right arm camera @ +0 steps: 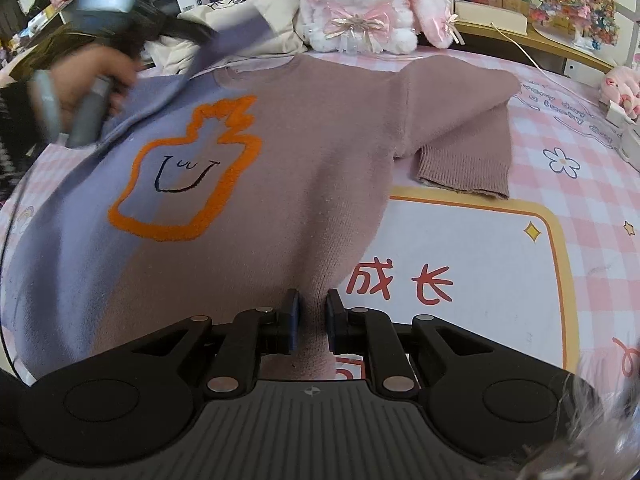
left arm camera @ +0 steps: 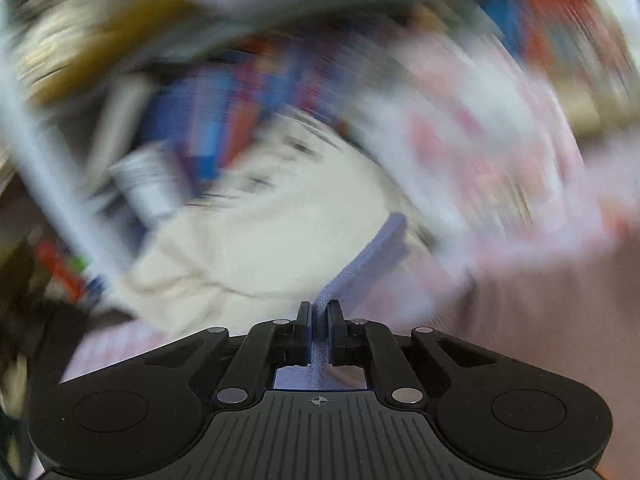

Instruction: Fold clothes

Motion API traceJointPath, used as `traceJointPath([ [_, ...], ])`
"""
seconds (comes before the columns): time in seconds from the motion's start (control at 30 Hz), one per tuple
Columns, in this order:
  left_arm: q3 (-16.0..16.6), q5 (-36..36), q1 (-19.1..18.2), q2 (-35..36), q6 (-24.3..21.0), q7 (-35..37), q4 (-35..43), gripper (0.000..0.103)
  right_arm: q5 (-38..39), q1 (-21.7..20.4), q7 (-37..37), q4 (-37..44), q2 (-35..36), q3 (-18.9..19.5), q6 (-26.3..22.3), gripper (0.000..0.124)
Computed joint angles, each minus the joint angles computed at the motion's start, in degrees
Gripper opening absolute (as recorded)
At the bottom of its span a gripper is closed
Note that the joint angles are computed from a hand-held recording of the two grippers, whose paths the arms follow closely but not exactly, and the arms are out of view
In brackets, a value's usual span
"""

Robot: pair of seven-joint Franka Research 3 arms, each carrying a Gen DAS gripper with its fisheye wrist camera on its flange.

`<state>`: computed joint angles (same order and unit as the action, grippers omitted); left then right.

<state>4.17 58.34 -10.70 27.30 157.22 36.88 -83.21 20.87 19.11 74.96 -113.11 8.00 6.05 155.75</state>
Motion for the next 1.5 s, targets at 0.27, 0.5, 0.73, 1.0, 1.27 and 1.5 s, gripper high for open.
traceJointPath([
  [0.27,7.9,18.6,4.2,-21.7,1.3,-39.3,-22.1,0.006,-3.3,0.7,2.9,1.2,0.6,-0.4,-1.2,0.015],
  [0.5,6.4,8.3,12.1,-28.0,-1.7,-29.8,-33.4,0.007,-7.6,1.6,6.7,2.4,1.2,-0.9,-2.0,0.019],
  [0.73,0.9,-8.7,16.2,-28.2,-13.2,-16.2,-36.2,0.030,-10.4,1.9,9.5,4.2,2.1,-1.1,-4.1,0.020],
  [1.0,-4.2,-15.8,18.2,-34.0,4.4,-5.7,-47.1,0.040,-11.6,2.1,12.6,5.5,2.8,-1.3,-5.0,0.020],
  [1.27,-7.9,-27.8,17.0,-32.7,5.1,6.3,-47.4,0.042,-11.7,0.7,22.4,7.5,4.2,-4.0,-2.1,0.031],
  [1.5,-9.5,-25.1,17.1,-33.0,3.4,2.5,-47.6,0.045,-19.9,0.1,32.9,18.2,12.2,-7.3,-4.1,0.031],
])
